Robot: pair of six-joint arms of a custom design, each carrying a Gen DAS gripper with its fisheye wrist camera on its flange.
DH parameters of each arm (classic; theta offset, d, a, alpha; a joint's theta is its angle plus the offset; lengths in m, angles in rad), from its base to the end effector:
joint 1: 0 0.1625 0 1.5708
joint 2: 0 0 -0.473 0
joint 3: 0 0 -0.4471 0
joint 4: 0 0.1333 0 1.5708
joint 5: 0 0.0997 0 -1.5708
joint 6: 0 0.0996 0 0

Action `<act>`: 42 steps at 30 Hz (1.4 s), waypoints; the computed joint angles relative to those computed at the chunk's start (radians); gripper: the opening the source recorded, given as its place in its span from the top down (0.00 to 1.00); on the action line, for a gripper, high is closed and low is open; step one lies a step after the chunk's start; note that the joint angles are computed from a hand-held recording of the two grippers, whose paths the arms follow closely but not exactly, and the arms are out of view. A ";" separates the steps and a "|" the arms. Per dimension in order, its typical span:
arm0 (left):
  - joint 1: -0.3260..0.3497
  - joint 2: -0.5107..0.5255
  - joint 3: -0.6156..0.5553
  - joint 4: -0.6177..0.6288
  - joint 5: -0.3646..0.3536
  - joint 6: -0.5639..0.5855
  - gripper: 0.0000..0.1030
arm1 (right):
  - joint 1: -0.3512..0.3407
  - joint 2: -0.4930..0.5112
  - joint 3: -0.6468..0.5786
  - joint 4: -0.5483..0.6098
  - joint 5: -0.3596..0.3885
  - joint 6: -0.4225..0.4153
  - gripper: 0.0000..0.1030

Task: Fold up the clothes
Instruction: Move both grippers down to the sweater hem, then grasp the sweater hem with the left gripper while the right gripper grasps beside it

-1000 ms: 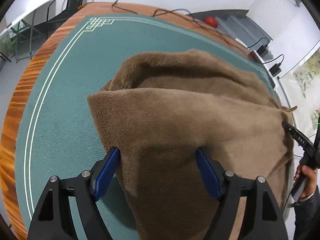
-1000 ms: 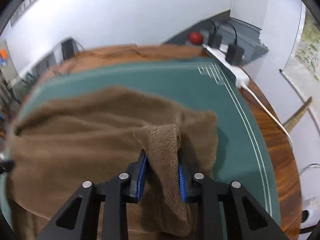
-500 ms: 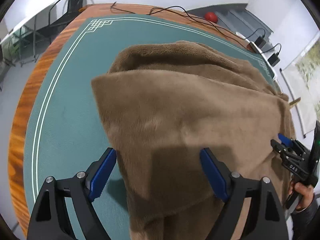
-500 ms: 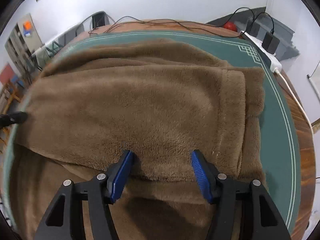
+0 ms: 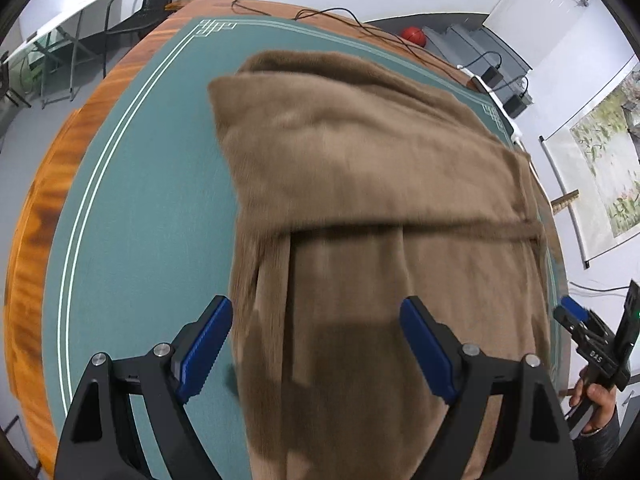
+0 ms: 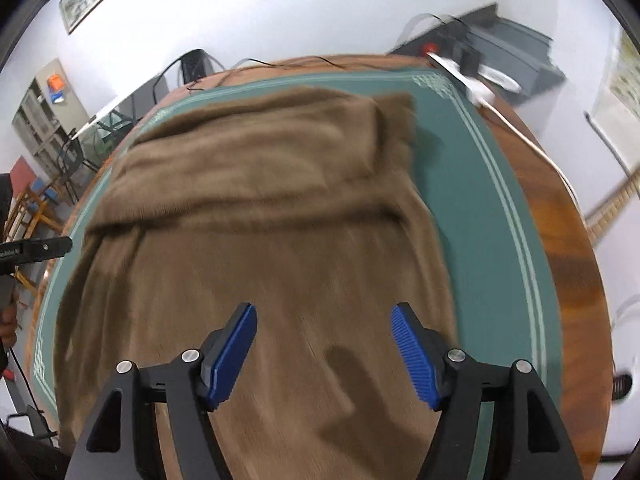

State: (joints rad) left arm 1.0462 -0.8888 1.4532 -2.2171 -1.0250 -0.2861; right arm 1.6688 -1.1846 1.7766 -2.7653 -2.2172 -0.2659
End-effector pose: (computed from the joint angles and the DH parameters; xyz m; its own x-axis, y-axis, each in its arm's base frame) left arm -0.2317 -0.7697 0.2139 -0.8710 0.1320 -0.4732 0.2641 0.9380 -0.2245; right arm 0.1391 -0.6660 0.3422 -0.7775 0.0369 0.6277 -0.2953 0.8599 -0.4164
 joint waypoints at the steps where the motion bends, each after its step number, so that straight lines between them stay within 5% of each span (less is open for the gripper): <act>1: -0.007 -0.021 0.033 -0.005 0.004 -0.009 0.14 | -0.007 -0.039 0.040 0.003 0.006 0.018 0.30; 9: -0.064 -0.187 0.274 -0.042 0.027 -0.084 0.14 | -0.080 -0.276 0.245 0.067 0.027 0.097 0.30; 15: -0.089 -0.275 0.408 -0.015 0.028 -0.190 0.14 | -0.115 -0.355 0.318 0.116 0.079 0.089 0.30; 26: -0.106 -0.316 0.527 -0.082 0.008 -0.290 0.14 | -0.119 -0.316 0.345 0.080 0.091 0.072 0.30; 37: -0.113 -0.273 0.528 -0.101 -0.037 -0.284 0.14 | -0.084 -0.283 0.374 0.010 0.039 -0.036 0.31; 39: -0.119 -0.261 0.524 -0.106 -0.052 -0.264 0.14 | -0.078 -0.280 0.382 -0.001 0.041 -0.060 0.40; 42: -0.131 -0.246 0.514 -0.086 -0.027 -0.256 0.30 | -0.080 -0.284 0.386 -0.009 0.052 -0.066 0.55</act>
State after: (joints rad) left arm 0.9152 -1.1346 1.9674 -2.3029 -1.0525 -0.5421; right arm 1.5893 -1.4691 2.1628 -2.7742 -2.1650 -0.3322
